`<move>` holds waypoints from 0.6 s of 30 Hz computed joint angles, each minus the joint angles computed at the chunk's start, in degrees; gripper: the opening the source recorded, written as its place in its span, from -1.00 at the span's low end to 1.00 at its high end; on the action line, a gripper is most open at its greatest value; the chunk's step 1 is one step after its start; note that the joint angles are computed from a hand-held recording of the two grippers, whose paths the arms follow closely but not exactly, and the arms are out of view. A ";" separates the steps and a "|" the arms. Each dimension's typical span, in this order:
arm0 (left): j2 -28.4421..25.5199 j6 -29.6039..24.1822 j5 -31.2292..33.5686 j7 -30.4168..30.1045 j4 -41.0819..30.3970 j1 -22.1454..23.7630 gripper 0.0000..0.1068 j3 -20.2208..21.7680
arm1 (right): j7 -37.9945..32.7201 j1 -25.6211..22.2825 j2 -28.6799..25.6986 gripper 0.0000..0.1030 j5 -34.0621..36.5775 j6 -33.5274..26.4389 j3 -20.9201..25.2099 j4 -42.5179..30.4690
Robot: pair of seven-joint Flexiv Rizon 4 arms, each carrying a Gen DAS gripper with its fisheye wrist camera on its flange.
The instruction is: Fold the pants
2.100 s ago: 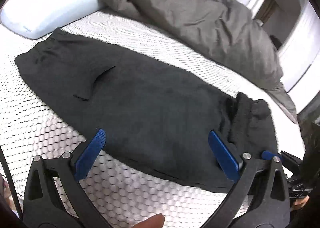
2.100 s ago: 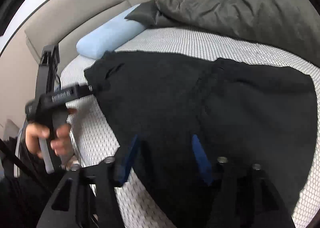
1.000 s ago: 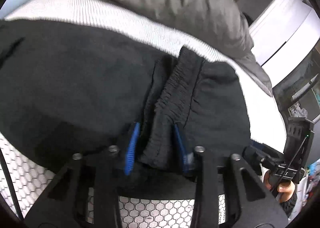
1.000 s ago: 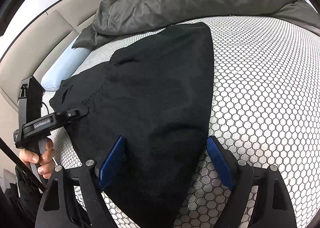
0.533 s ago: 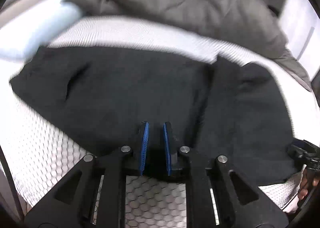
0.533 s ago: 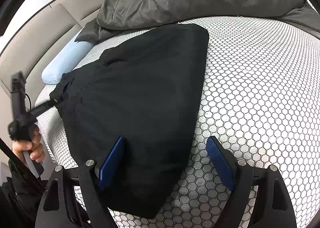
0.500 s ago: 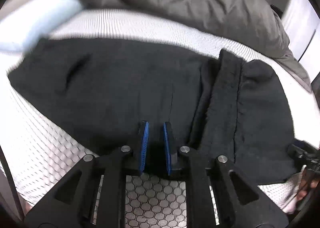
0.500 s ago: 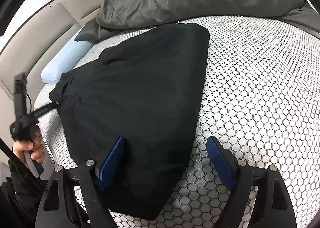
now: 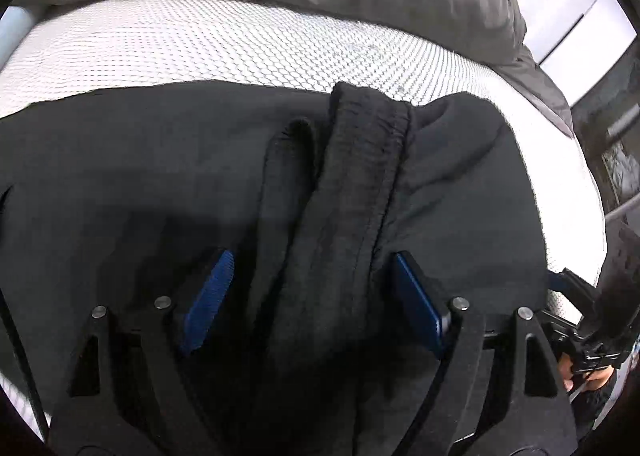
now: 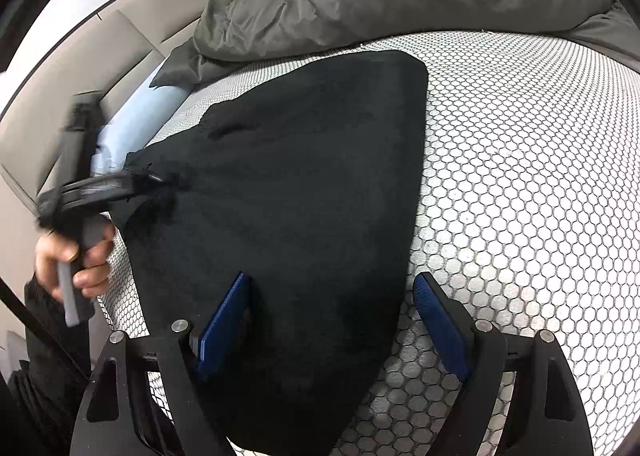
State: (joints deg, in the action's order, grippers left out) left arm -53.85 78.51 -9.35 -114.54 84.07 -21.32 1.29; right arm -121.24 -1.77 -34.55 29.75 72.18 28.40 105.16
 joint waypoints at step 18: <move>1.42 14.12 -3.16 -4.14 6.10 -6.52 -0.77 7.26 | -0.93 0.79 0.46 0.66 -1.38 -1.40 -1.58 0.61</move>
